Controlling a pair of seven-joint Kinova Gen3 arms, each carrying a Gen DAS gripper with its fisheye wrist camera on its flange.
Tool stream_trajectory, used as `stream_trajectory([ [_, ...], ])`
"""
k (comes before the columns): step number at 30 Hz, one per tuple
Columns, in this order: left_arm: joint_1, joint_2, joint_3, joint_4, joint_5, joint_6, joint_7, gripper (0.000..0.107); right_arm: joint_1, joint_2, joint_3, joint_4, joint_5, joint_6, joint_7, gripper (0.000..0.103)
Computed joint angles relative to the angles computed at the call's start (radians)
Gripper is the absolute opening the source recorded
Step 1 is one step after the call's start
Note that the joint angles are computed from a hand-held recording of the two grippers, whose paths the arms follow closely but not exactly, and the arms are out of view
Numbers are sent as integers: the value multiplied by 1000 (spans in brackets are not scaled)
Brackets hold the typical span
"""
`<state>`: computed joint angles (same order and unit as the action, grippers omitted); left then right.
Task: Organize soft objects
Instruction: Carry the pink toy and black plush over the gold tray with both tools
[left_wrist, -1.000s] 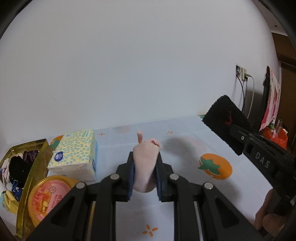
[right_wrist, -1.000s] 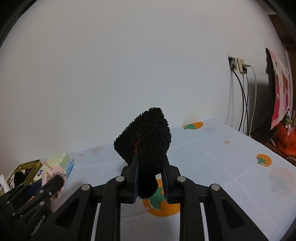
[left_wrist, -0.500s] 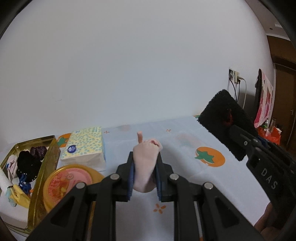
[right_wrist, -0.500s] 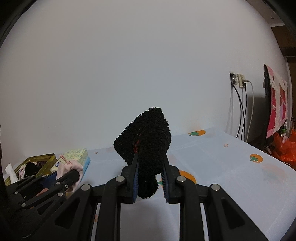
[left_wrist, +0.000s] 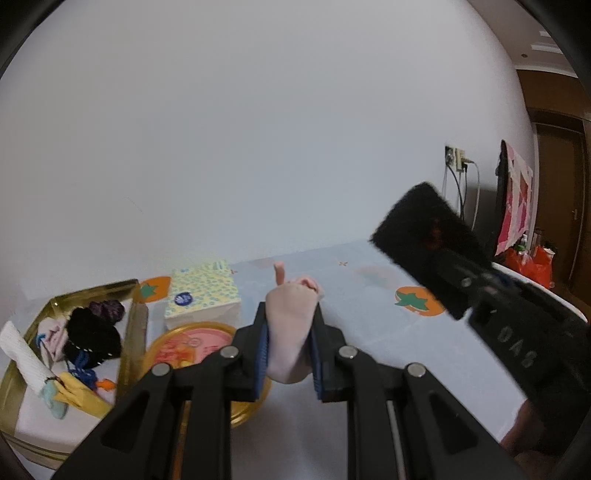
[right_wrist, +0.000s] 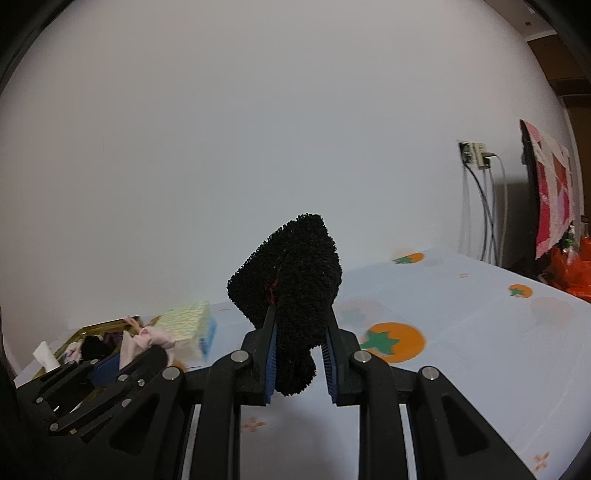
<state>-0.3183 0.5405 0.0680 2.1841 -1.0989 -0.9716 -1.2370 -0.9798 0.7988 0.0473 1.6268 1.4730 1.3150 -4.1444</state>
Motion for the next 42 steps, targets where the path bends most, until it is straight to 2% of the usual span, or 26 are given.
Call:
stream_trajectory([
  [3,-30,1,-13,5,-12,-33,-12,17,2,18,0,-41,19,-26,30,23],
  [11,-123,8,-60,-58,-95,-60,118,17,-1,59,24,-137,76,-132,94,23],
  [16,-160,19,-91,-122,-93,-42,208,17,0,98,46,-230,112,-219,173,23],
  [21,-165,39,-109,-192,-55,31,258,17,9,140,78,-331,111,-317,247,23],
  [24,-162,54,-110,-233,-33,89,274,17,17,173,99,-408,81,-378,315,23],
  [28,-151,76,-102,-265,25,147,238,17,28,212,128,-494,22,-435,388,24],
  [33,-162,101,-74,-314,7,211,277,17,36,252,161,-580,-71,-469,480,24],
  [38,-153,110,-58,-342,-4,269,296,17,45,312,167,-729,-206,-456,629,24],
  [42,-153,126,-38,-389,-56,332,356,17,47,326,189,-773,-284,-464,682,24],
])
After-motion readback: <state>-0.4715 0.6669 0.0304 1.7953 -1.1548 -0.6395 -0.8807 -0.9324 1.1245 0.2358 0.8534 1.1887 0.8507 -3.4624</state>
